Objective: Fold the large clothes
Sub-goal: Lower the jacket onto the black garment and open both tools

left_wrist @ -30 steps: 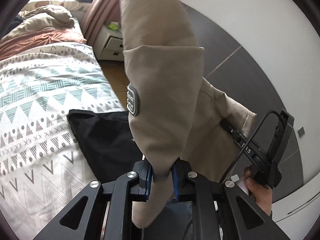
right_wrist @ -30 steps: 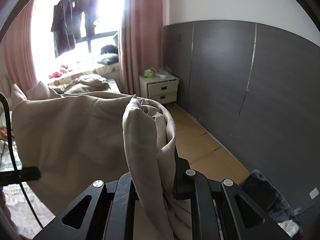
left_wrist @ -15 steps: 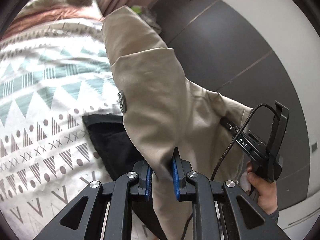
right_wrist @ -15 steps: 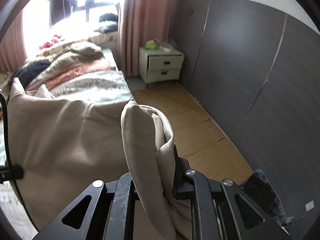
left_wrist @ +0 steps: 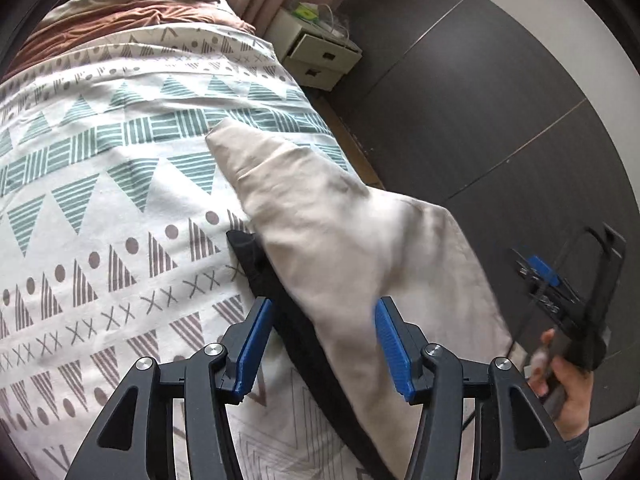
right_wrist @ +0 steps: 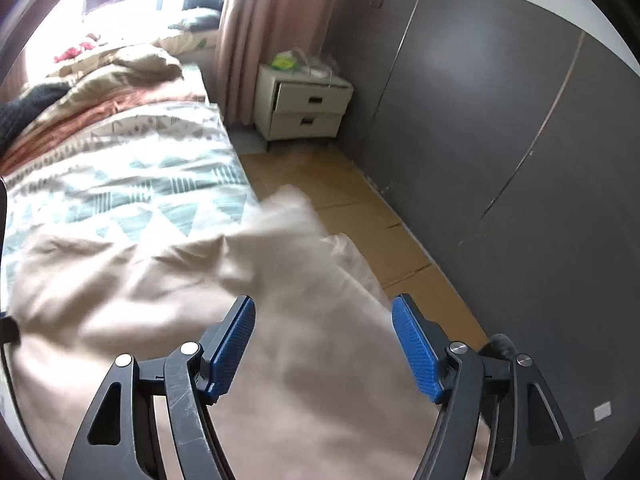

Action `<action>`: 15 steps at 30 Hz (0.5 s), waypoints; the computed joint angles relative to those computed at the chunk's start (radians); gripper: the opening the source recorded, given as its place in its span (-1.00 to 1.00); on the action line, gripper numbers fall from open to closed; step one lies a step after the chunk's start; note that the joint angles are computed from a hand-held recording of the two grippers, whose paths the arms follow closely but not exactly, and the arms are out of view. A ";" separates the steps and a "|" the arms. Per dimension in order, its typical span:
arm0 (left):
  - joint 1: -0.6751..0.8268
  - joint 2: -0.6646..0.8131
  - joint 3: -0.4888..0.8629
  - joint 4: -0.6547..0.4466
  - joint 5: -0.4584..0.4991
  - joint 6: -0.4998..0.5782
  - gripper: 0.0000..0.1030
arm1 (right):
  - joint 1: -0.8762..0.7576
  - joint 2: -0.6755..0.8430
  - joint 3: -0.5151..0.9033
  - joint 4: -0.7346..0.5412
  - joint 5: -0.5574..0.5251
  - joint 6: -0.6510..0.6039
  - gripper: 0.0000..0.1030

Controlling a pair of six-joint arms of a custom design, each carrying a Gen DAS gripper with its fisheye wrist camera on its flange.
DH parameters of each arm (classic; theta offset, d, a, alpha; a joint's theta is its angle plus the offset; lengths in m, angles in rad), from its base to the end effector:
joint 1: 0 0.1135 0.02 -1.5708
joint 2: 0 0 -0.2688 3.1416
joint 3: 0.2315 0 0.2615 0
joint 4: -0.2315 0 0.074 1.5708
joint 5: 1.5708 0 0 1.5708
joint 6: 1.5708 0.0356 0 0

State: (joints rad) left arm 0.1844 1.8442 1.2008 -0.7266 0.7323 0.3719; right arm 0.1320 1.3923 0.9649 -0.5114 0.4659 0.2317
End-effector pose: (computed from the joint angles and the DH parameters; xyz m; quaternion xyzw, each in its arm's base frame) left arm 0.3506 0.0412 0.1692 0.1227 0.9216 -0.3168 0.1878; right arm 0.2908 0.0225 0.2418 0.1177 0.9201 -0.1611 0.3371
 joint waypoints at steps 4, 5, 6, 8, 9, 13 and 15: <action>0.018 -0.021 -0.025 -0.031 0.007 0.056 0.07 | -0.045 -0.227 -0.092 -0.104 -0.022 0.025 0.36; 0.017 -0.030 -0.035 -0.048 0.012 0.077 0.07 | -0.065 -0.274 -0.111 -0.127 -0.036 0.028 0.36; 0.011 -0.030 -0.036 -0.052 0.011 0.079 0.07 | -0.102 -0.354 -0.148 -0.170 -0.063 0.033 0.36; 0.005 -0.043 -0.056 -0.055 0.007 0.094 0.07 | -0.193 -0.460 -0.205 -0.218 -0.133 0.027 0.36; 0.001 -0.055 -0.069 -0.052 0.005 0.101 0.07 | -0.242 -0.490 -0.226 -0.224 -0.169 0.015 0.36; -0.009 -0.063 -0.089 -0.042 0.006 0.111 0.07 | -0.538 -0.639 -0.350 -0.265 -0.353 -0.058 0.36; -0.017 -0.066 -0.098 -0.034 0.008 0.117 0.06 | -0.748 -0.672 -0.405 -0.278 -0.522 -0.126 0.36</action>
